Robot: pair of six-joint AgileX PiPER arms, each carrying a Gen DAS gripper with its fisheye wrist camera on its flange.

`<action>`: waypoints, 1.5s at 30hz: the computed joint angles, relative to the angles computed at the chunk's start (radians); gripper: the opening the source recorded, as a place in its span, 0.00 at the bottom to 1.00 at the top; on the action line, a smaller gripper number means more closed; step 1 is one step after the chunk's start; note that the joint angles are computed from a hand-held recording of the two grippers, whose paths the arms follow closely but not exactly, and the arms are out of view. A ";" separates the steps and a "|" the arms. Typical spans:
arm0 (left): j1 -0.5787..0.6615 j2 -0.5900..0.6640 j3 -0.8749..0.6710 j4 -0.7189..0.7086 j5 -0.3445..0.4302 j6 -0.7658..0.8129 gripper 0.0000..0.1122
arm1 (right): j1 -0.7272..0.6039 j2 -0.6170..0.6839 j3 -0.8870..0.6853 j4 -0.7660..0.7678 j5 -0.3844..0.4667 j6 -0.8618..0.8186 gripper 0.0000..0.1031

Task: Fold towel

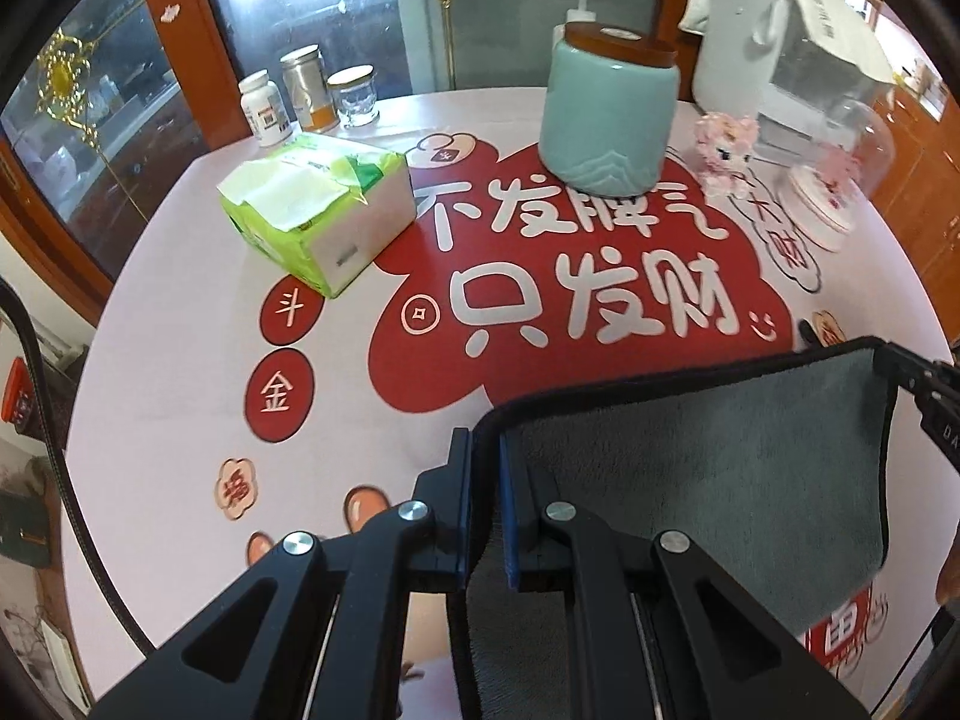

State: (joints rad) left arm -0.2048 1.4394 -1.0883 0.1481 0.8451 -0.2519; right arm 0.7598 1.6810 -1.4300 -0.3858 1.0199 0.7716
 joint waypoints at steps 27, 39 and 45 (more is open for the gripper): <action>0.031 0.185 -0.031 -0.011 -0.048 -0.060 0.72 | -0.036 0.080 0.012 -0.007 -0.027 0.060 0.36; -0.008 0.090 0.032 0.015 -0.029 -0.113 0.91 | 0.006 0.022 0.051 0.023 -0.014 0.079 0.37; -0.027 0.001 0.060 0.020 -0.012 -0.144 0.91 | 0.058 -0.016 0.078 -0.002 0.006 0.128 0.54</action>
